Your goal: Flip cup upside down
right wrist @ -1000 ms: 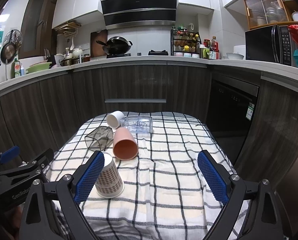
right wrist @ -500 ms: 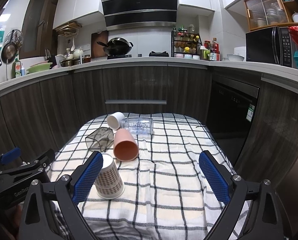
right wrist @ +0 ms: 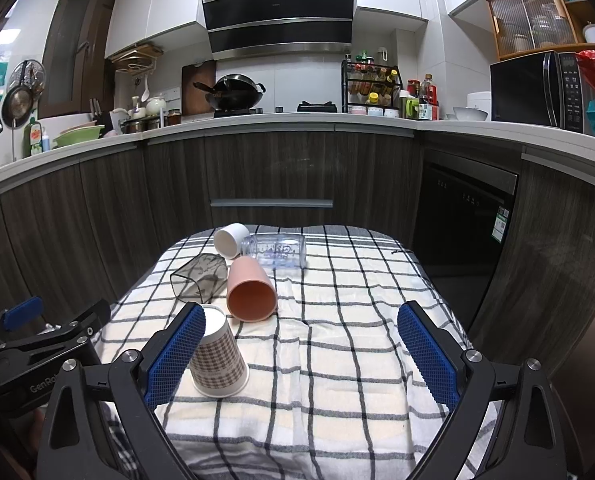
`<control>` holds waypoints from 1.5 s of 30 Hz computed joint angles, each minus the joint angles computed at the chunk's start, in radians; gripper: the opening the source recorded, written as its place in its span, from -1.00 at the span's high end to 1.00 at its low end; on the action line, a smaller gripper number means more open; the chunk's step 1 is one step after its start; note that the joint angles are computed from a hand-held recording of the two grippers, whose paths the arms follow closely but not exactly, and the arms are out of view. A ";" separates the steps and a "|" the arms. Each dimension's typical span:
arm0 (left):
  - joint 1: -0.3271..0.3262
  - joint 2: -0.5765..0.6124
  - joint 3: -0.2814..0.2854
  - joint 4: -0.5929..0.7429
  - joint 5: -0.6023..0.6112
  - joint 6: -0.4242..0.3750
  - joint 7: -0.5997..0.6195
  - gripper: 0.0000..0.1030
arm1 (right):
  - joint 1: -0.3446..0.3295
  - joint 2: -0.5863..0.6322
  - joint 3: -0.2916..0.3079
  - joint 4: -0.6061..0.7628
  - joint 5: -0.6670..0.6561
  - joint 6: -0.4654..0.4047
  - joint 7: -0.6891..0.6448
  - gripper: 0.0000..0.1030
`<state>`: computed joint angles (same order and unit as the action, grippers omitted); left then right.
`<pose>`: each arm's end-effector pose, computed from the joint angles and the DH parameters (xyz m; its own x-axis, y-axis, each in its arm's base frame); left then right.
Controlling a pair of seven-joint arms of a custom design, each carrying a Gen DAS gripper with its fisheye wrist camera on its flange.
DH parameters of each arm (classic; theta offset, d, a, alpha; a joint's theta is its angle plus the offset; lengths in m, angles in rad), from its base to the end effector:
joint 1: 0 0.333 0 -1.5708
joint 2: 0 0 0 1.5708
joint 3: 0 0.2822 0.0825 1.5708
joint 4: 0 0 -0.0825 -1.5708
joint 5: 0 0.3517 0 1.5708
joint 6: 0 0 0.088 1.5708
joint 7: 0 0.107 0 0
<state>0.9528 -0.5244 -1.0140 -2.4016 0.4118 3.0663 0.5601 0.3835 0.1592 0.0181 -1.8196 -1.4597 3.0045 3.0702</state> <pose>0.4764 -0.1075 0.4924 0.3458 -0.9365 0.0574 -0.4530 -0.2203 -0.8639 0.5181 0.2977 0.4955 0.2575 -0.9662 0.0158 -0.3899 -0.1188 -0.9131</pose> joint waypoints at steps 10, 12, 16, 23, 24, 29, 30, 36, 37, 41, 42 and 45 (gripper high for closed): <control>0.005 0.007 -0.005 0.002 0.004 0.001 -0.004 -1.00 | 0.000 0.000 -0.001 0.001 0.000 0.001 -0.001 -0.88; 0.004 0.008 -0.004 0.002 0.004 0.001 -0.005 -1.00 | 0.000 0.000 -0.001 0.000 0.001 0.001 -0.001 -0.88; 0.004 0.008 -0.004 0.003 0.007 -0.001 -0.006 -1.00 | 0.001 -0.001 -0.001 -0.001 0.006 0.002 -0.006 -0.88; 0.002 0.011 -0.001 0.005 0.011 -0.004 -0.008 -1.00 | 0.000 0.003 0.000 -0.002 0.033 0.002 -0.030 -0.88; 0.000 0.012 -0.001 0.006 0.012 -0.008 -0.008 -1.00 | -0.001 0.007 0.000 -0.001 0.047 0.003 -0.042 -0.88; -0.004 0.022 -0.003 0.012 0.026 -0.024 -0.019 -1.00 | 0.005 0.015 -0.010 -0.002 0.073 0.007 -0.056 -0.88; -0.007 0.024 -0.002 0.012 0.031 -0.027 -0.023 -1.00 | 0.006 0.014 -0.012 -0.003 0.071 0.007 -0.055 -0.88; -0.025 0.047 0.016 0.023 0.072 -0.045 -0.050 -1.00 | 0.008 0.017 -0.017 -0.002 0.082 0.013 -0.068 -0.89; -0.028 0.049 0.020 0.023 0.081 -0.046 -0.057 -1.00 | 0.008 0.017 -0.018 -0.002 0.082 0.013 -0.069 -0.89; -0.042 0.059 0.035 0.026 0.117 -0.050 -0.082 -1.00 | 0.008 0.018 -0.019 -0.003 0.085 0.015 -0.074 -0.89; -0.049 0.061 0.043 0.027 0.126 -0.052 -0.087 -1.00 | 0.009 0.017 -0.019 -0.002 0.085 0.013 -0.072 -0.89; -0.063 0.071 0.059 0.030 0.155 -0.057 -0.110 -1.00 | 0.009 0.018 -0.020 -0.002 0.083 0.014 -0.068 -0.89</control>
